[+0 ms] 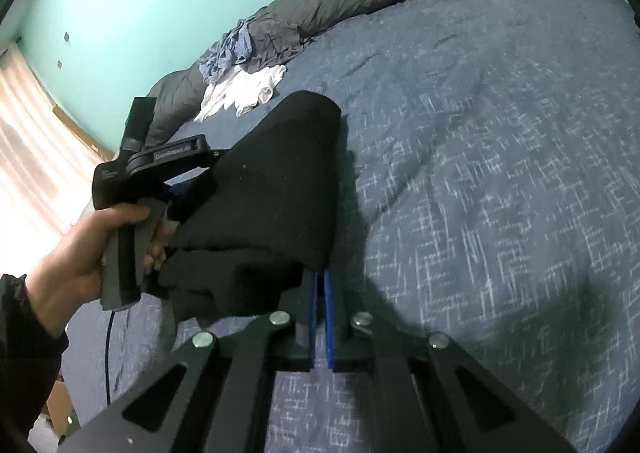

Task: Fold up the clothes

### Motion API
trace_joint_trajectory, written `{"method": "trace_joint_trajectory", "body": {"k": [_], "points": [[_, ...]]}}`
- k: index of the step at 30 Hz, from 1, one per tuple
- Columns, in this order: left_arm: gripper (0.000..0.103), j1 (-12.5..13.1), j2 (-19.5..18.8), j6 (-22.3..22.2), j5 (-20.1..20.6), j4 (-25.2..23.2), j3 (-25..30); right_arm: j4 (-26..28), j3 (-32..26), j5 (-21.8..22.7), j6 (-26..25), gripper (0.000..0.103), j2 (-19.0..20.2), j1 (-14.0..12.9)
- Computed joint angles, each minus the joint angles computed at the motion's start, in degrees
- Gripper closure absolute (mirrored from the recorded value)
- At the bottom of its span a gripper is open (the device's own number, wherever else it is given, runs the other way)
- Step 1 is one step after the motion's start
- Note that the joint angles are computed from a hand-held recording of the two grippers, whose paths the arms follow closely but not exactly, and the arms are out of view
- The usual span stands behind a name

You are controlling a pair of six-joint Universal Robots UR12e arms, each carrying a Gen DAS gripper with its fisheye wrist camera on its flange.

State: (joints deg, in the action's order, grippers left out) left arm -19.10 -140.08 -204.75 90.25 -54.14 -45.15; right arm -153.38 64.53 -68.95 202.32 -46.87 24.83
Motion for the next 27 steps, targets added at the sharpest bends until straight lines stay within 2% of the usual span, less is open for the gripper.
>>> {"method": "trace_joint_trajectory", "body": {"k": [4,7,11,14,15,17,18,23,27], "points": [[0.000,-0.1,0.0,0.4,0.2,0.5,-0.2,-2.3,0.8,1.9,2.7,0.101,-0.1,-0.4],[0.000,0.0,0.6,0.8,-0.4,2.2,-1.6,-3.5,-0.3,5.6,4.8,0.100,0.6,-1.1],[0.000,0.3,1.1,0.3,-1.9,3.5,-2.7,-5.5,0.1,5.7,8.9,0.097,0.4,-1.8],[0.000,0.4,1.3,0.4,-2.5,3.9,-3.1,-7.3,0.3,4.2,11.6,0.096,0.0,-2.2],[0.000,0.4,1.3,0.5,-2.6,3.9,-3.1,-8.1,-0.3,4.6,12.6,0.093,0.3,-2.4],[0.000,0.4,1.3,0.7,-2.4,4.0,-3.1,-9.1,-2.0,6.7,14.1,0.065,1.5,-2.8],[0.000,0.3,1.3,0.7,-2.4,4.0,-3.2,-7.7,-3.5,7.2,13.5,0.055,2.2,-2.8],[0.000,0.5,1.9,0.6,-3.4,5.4,-4.4,1.8,-13.2,10.8,8.7,0.055,6.4,-3.0],[0.000,0.7,2.2,0.1,-4.1,6.3,-5.1,14.9,-26.4,9.9,2.8,0.055,12.0,-2.7]]}}
